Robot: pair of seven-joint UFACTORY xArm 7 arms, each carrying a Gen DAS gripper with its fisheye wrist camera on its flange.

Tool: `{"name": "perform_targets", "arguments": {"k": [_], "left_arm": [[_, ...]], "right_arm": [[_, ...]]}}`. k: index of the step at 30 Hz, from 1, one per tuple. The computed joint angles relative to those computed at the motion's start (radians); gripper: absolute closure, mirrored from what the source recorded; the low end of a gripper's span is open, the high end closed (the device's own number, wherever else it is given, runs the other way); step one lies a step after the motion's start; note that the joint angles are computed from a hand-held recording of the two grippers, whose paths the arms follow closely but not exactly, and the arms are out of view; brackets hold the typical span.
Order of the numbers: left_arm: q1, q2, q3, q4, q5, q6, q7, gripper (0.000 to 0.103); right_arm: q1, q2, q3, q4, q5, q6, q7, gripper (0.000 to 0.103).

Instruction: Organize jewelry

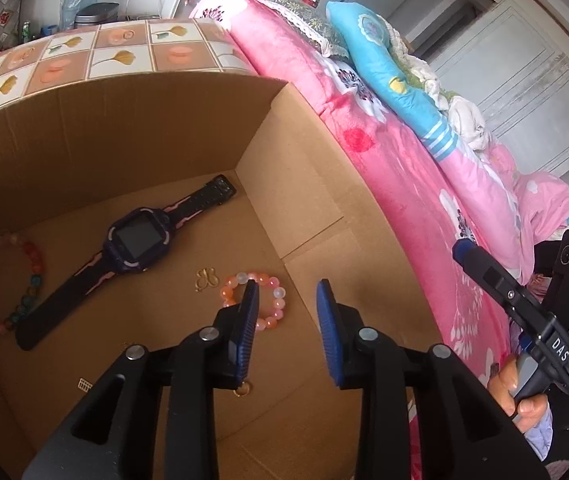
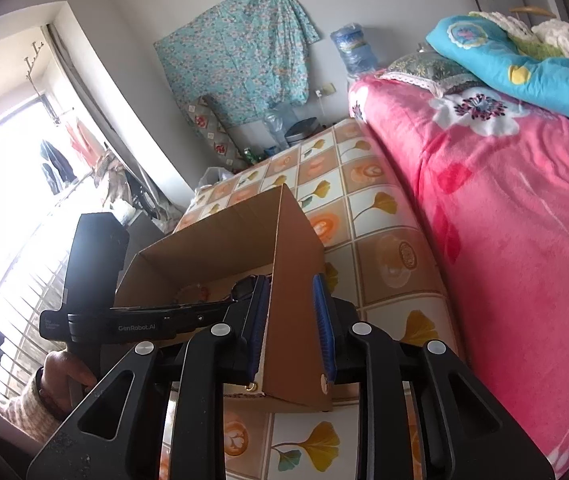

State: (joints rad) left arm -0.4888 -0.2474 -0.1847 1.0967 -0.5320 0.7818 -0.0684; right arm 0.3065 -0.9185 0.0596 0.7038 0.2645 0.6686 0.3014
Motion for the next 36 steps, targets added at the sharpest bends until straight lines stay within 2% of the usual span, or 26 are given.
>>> {"name": "perform_targets", "arguments": {"k": [5, 6, 7, 9, 12, 15, 18, 20, 23, 29, 31, 36], "left_arm": [[-0.002, -0.109, 0.027, -0.079, -0.038, -0.042, 0.038, 0.074], [-0.003, -0.141, 0.033, -0.101, -0.042, -0.055, 0.045, 0.072], [0.003, -0.191, 0.037, -0.134, -0.033, -0.07, 0.043, 0.068], [0.021, -0.262, 0.036, -0.177, 0.008, -0.088, 0.015, 0.053], [0.082, -0.413, 0.029, -0.259, 0.113, -0.09, -0.067, 0.039], [0.143, -0.544, 0.032, -0.321, 0.196, -0.078, -0.152, 0.027], [0.203, -0.652, 0.038, -0.387, 0.264, -0.08, -0.221, 0.017], [0.244, -0.69, 0.041, -0.413, 0.309, -0.036, -0.268, 0.015], [0.227, -0.692, 0.09, -0.442, 0.286, 0.046, -0.307, 0.015], [0.112, -0.671, 0.149, -0.507, 0.128, 0.029, -0.307, 0.015], [0.123, -0.665, 0.118, -0.501, 0.14, 0.024, -0.326, 0.014], [0.124, -0.678, 0.113, -0.508, 0.145, 0.02, -0.344, 0.014]], "right_arm": [[0.002, 0.004, 0.009, 0.006, -0.003, -0.002, 0.004, 0.079], [0.002, 0.005, 0.009, 0.007, -0.004, 0.0, 0.006, 0.079], [0.002, 0.006, 0.011, 0.009, -0.005, 0.004, 0.009, 0.078], [0.002, 0.011, 0.014, 0.013, -0.006, 0.014, 0.014, 0.07], [0.012, 0.03, 0.017, 0.024, -0.003, 0.035, 0.017, 0.06], [0.022, 0.058, 0.021, 0.039, 0.005, 0.064, 0.021, 0.05], [0.033, 0.096, 0.021, 0.052, 0.023, 0.096, 0.029, 0.046], [0.045, 0.123, 0.014, 0.061, 0.043, 0.12, 0.031, 0.045], [0.068, 0.145, 0.001, 0.061, 0.082, 0.137, 0.019, 0.045], [0.055, 0.151, 0.028, 0.086, 0.061, 0.185, 0.01, 0.041], [0.052, 0.153, 0.03, 0.093, 0.061, 0.197, 0.01, 0.04], [0.032, 0.168, 0.064, 0.122, 0.028, 0.234, 0.036, 0.04]]}}
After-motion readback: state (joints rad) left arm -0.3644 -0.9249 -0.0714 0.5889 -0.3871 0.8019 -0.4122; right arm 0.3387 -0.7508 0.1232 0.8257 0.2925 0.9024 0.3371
